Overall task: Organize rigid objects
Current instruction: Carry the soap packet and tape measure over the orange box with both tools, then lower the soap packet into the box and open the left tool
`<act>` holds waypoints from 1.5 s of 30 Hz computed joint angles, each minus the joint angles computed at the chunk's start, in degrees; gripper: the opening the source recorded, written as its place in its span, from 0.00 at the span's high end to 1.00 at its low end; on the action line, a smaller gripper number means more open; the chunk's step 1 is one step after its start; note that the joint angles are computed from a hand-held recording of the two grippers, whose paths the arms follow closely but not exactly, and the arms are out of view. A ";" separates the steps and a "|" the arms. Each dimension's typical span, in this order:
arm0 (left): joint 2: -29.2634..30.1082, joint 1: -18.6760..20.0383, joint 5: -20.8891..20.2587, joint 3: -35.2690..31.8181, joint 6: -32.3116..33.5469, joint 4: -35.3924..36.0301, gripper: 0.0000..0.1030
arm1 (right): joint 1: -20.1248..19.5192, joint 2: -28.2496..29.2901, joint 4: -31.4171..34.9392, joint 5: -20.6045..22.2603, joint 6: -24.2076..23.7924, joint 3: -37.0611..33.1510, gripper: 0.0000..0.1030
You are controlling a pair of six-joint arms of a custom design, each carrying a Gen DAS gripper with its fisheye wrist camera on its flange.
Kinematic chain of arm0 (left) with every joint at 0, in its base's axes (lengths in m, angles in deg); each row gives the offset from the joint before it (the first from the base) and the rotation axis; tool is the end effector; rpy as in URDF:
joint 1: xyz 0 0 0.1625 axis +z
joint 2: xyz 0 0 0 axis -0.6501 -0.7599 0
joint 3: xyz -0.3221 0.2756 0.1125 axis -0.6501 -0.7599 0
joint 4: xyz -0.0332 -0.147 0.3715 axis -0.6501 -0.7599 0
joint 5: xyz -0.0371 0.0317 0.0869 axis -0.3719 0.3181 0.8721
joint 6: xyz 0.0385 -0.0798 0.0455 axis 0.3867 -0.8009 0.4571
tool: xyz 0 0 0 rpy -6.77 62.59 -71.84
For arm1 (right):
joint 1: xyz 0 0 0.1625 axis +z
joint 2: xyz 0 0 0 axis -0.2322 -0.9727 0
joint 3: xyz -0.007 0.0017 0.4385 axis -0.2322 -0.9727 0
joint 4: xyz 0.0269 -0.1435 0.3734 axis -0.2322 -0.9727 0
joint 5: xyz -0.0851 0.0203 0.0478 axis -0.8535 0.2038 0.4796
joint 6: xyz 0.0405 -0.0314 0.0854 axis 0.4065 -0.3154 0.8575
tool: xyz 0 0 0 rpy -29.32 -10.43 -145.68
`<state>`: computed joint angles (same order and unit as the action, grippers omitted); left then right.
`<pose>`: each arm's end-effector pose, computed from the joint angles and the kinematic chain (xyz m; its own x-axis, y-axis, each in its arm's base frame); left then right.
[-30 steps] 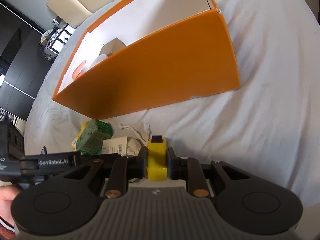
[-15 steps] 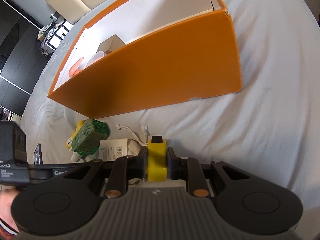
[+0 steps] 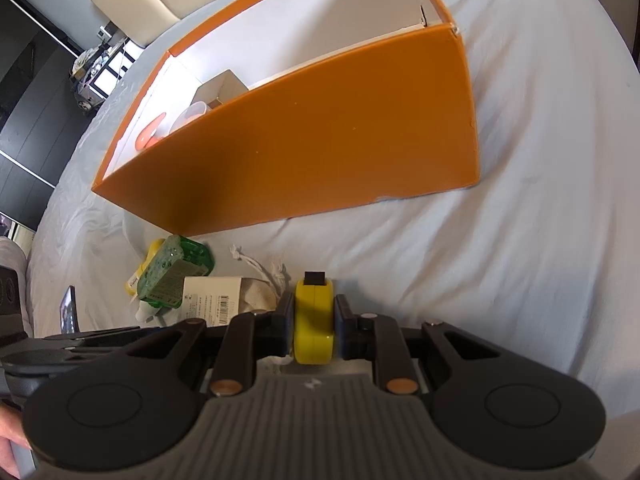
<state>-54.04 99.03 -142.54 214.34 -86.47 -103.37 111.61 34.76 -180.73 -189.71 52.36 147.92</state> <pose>-0.1001 -0.4724 0.1569 -0.9132 0.3090 -0.2655 0.3493 0.9293 -0.1201 0.1561 -0.4104 0.1051 -0.9492 0.1954 0.2466 0.0470 0.8630 -0.5029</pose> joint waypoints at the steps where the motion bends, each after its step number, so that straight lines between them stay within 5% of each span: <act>1: -0.36 0.00 0.09 0.14 -0.05 -0.68 0.31 | -0.33 -0.32 -0.14 0.55 0.45 0.23 0.82; 9: -2.27 -1.45 -0.41 0.17 0.90 -4.83 0.31 | -1.31 -3.42 -5.64 4.84 2.42 3.00 0.82; 24: -1.19 -3.68 -0.44 -9.13 4.06 -4.40 0.31 | 7.11 -9.74 -1.78 -0.96 -4.97 -4.41 0.82; 33: 6.25 -2.06 1.76 -22.40 7.43 3.08 0.31 | 5.97 -6.18 -1.12 -2.83 -8.07 -11.66 0.82; 45: 20.27 -0.87 7.96 -33.51 5.27 16.10 0.31 | 0.10 -2.85 0.57 0.32 -9.34 -14.44 0.82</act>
